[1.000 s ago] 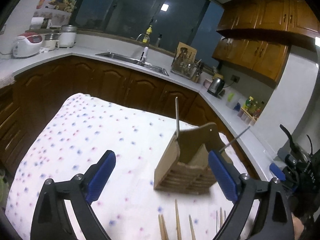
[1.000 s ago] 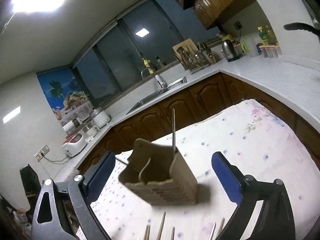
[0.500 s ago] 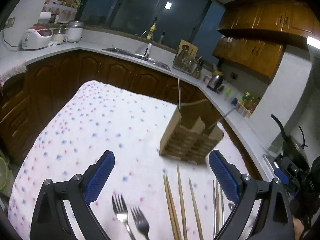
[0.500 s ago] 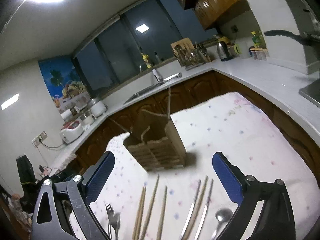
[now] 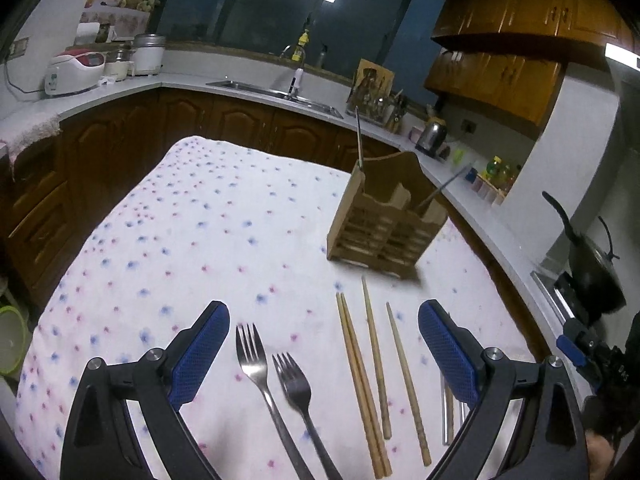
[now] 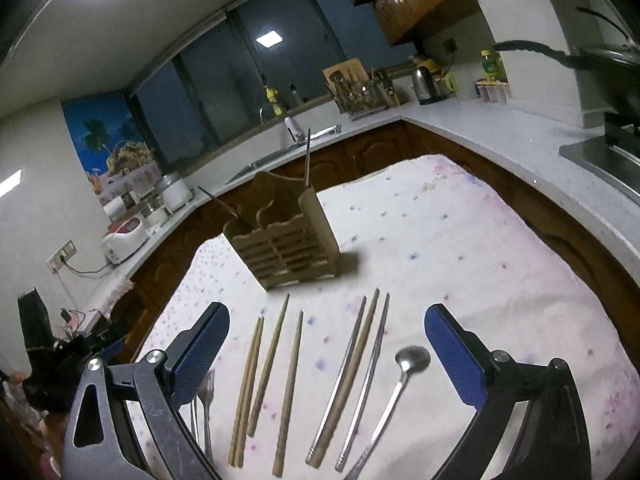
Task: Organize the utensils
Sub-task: 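Move both open tools back toward the remaining utensils, then grasp a wooden chopstick with the left tool while the right tool grasps a metal chopstick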
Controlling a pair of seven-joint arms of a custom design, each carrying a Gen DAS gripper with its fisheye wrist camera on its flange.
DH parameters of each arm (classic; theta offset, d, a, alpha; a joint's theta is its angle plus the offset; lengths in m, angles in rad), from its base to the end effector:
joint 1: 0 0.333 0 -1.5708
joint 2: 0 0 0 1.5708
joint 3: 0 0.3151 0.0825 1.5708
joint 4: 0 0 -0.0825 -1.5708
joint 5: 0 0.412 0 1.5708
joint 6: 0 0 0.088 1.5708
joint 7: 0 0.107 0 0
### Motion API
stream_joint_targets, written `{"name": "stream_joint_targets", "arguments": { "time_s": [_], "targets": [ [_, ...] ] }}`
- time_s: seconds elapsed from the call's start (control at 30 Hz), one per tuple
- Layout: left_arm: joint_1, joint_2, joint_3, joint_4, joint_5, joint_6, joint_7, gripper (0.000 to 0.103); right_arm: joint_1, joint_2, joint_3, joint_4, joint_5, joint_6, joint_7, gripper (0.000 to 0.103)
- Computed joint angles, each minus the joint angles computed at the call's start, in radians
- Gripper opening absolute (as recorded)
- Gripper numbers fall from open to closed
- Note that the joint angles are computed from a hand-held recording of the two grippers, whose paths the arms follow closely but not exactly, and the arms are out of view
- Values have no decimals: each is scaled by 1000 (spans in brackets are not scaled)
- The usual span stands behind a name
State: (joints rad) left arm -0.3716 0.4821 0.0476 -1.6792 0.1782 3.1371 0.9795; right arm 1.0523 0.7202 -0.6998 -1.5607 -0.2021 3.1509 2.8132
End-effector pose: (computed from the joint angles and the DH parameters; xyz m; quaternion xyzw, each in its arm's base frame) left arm 0.6988 -0.2574 0.4248 -0.6467 0.6015 -0.4253 0.1980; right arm 0.6583 0.4029 0.3916 -0.5092 0.6972 -0.2001 0.4632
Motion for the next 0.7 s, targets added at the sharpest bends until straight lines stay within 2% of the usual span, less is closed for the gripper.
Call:
{"name": "stream_joint_targets", "arguments": {
  "time_s": [0.13,0.3,0.5,0.63,0.7],
  "targets": [
    [-11,-7,3,-2,17,-24,2,96,-17,-11,30,-7,-8,-14,-15,99],
    [7,8,-28,36,30,-63,14,96,-37,-11,51,1,-33,-29,-4,99],
    [22,43,-56,98,42,-112,23,96,-94,-11,113,29,-73,-58,-2,99],
    [10,86,-51,166,62,-161,16,94,-129,-2,147,58,-114,-91,12,99],
    [22,113,-74,208,63,-194,35,92,-152,3,170,79,-135,-117,16,97]
  ]
}}
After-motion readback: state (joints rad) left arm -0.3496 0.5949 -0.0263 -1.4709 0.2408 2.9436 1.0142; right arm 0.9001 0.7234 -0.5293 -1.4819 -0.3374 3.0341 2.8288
